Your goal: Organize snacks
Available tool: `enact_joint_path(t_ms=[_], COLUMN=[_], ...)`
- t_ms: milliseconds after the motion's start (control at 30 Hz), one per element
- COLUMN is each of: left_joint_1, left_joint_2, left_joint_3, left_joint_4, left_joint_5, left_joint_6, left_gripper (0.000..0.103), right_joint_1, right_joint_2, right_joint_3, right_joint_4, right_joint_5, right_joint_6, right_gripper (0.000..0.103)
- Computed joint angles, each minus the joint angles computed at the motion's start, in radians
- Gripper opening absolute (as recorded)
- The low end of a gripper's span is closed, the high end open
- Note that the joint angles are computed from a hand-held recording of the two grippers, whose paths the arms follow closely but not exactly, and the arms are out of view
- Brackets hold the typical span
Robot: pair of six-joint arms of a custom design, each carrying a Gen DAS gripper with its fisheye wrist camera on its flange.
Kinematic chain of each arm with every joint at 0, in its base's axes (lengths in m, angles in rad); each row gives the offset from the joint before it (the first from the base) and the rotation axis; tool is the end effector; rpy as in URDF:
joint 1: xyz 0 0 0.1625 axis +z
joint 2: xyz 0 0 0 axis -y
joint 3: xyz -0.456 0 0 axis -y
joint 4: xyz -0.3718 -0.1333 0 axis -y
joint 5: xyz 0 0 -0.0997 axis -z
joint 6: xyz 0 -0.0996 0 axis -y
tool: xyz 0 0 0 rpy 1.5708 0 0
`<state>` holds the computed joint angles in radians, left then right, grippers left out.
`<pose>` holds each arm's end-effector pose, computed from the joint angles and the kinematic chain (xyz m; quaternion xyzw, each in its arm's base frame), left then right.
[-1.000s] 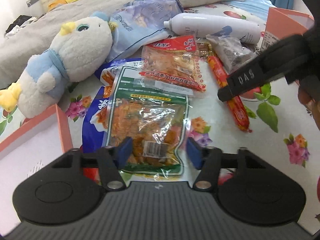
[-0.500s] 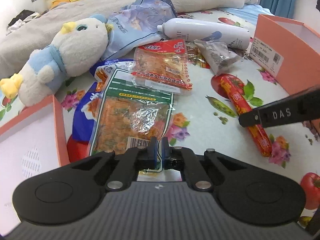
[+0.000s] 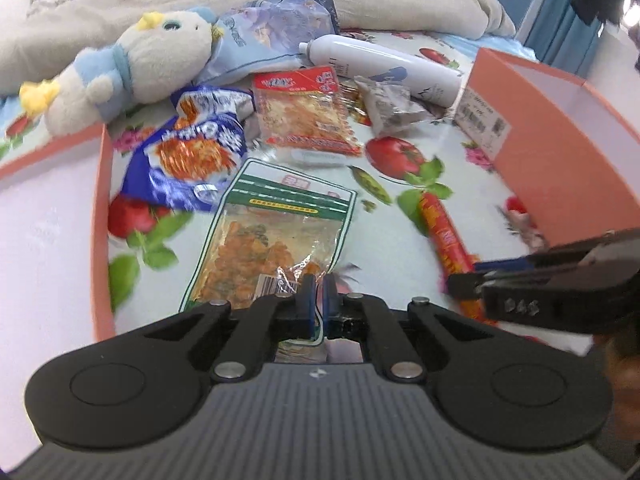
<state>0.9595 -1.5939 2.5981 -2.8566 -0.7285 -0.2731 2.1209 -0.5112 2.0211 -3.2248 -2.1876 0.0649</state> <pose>-0.0040 -0.3675 0.2687 0.0955 0.9004 -0.2890 0.3110 0.3419 -0.4128 -0.0516 0.2071 -0.9278 0.1570 0.2678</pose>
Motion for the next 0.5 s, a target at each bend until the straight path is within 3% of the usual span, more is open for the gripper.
enact_joint_path(t_ms=[133,300,367,400,467,500], left_joint_1=[-0.063,-0.096,-0.116,-0.119,-0.130,-0.140], left_joint_2=[-0.060,-0.062,-0.065,-0.069,-0.077,-0.084], left_joint_3=[0.035,0.060,0.061,0.055,0.039,0.038], left_joint_4=[0.087,0.094,0.115,0.138,0.208,0.229], left_joint_5=[-0.048,-0.093,-0.076,-0.068,-0.043,-0.020], left_joint_6=[-0.139,-0.183,-0.208,-0.215,-0.239,-0.249], left_gripper=[0.004,0.004,0.005,0.012,0.047,0.069], right_joint_1=[0.006,0.004,-0.001,-0.005,-0.010,-0.010], right_joint_2=[-0.029,-0.049,-0.055,-0.056,-0.056,-0.052], right_joint_3=[0.060,0.115,0.127,0.130,0.135,0.136], right_joint_4=[-0.017,-0.065,-0.084,-0.090,-0.110,-0.125], right_joint_5=[0.000,-0.002,0.003,0.009,0.017,0.011], right_joint_6=[0.020,0.022,0.034,0.035,0.029,0.024], right_gripper=[0.025,0.025,0.026,0.026,0.027,0.030])
